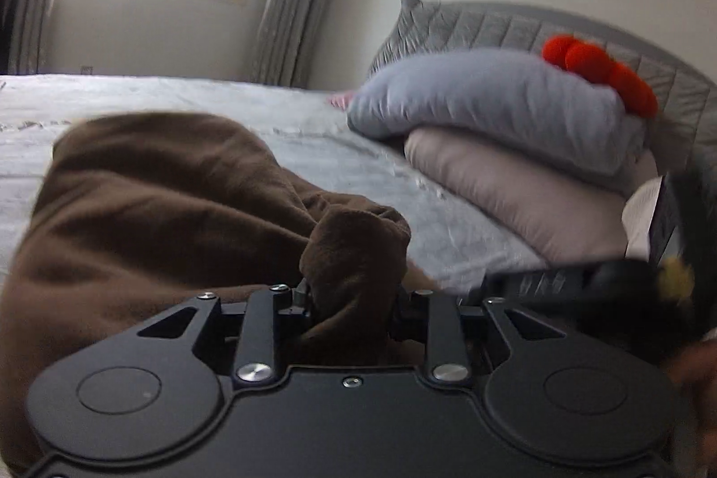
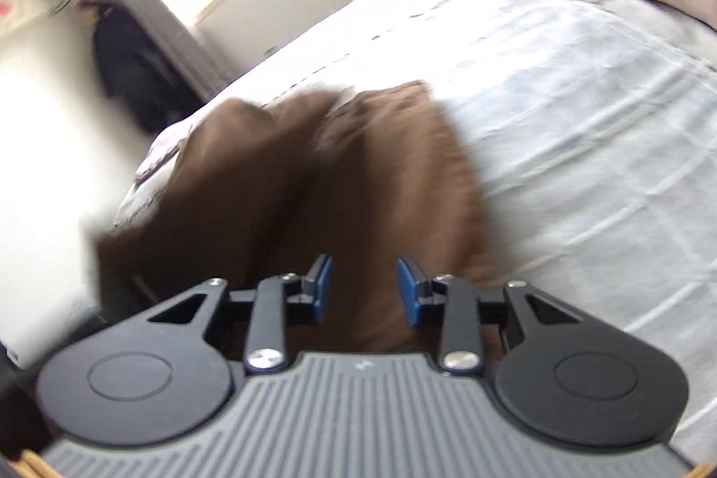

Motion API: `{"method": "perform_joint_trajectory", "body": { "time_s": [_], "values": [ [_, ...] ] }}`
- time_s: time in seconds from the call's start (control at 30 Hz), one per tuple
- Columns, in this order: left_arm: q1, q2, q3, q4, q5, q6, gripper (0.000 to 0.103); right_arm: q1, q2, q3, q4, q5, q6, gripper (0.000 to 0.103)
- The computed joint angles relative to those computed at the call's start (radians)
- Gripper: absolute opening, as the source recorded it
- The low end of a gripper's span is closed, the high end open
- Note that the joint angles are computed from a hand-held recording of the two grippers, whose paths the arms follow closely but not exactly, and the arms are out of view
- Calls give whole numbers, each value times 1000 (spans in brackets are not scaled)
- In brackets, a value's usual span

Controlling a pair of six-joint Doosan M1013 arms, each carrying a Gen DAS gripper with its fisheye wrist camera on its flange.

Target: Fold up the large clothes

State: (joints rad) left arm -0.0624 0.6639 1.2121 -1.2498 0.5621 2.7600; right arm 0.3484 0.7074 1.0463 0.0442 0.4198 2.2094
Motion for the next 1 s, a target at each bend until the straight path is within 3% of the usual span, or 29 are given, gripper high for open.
{"method": "perform_joint_trajectory", "body": {
  "time_s": [0.1, 0.17, 0.23, 0.33, 0.5, 0.57, 0.67, 0.77, 0.9, 0.97, 1.0],
  "values": [
    [-15, 19, 5, 101, 14, 30, 29, -14, -28, 57, 115, -52, -76, 32],
    [-7, 20, -4, 99, 41, 24, 31, -14, -35, 66, 149, -56, -113, 43],
    [10, 7, -5, 74, 83, 19, 37, -8, -32, 49, 173, -46, -159, 60],
    [45, -12, -4, 2, 180, 76, 50, -2, -15, 4, 178, -32, -182, 66],
    [108, -48, 27, -34, 283, 131, 59, -5, 16, -63, 292, -4, -264, 83],
    [128, -68, 48, -33, 269, 160, 67, -9, 34, -97, 352, 11, -300, 86],
    [151, -80, 59, -23, 231, 184, 69, -14, 70, -161, 422, 42, -344, 92],
    [160, -66, 34, 60, 161, 92, 69, -16, 122, -254, 424, 120, -310, 92],
    [171, -30, -19, 173, 123, -110, 69, -8, 215, -425, 349, 257, -238, 92],
    [176, -16, -33, 196, 120, -168, 69, 2, 260, -514, 273, 319, -182, 73],
    [178, -10, -39, 207, 118, -197, 69, 10, 281, -558, 226, 349, -161, 50]
  ]
}}
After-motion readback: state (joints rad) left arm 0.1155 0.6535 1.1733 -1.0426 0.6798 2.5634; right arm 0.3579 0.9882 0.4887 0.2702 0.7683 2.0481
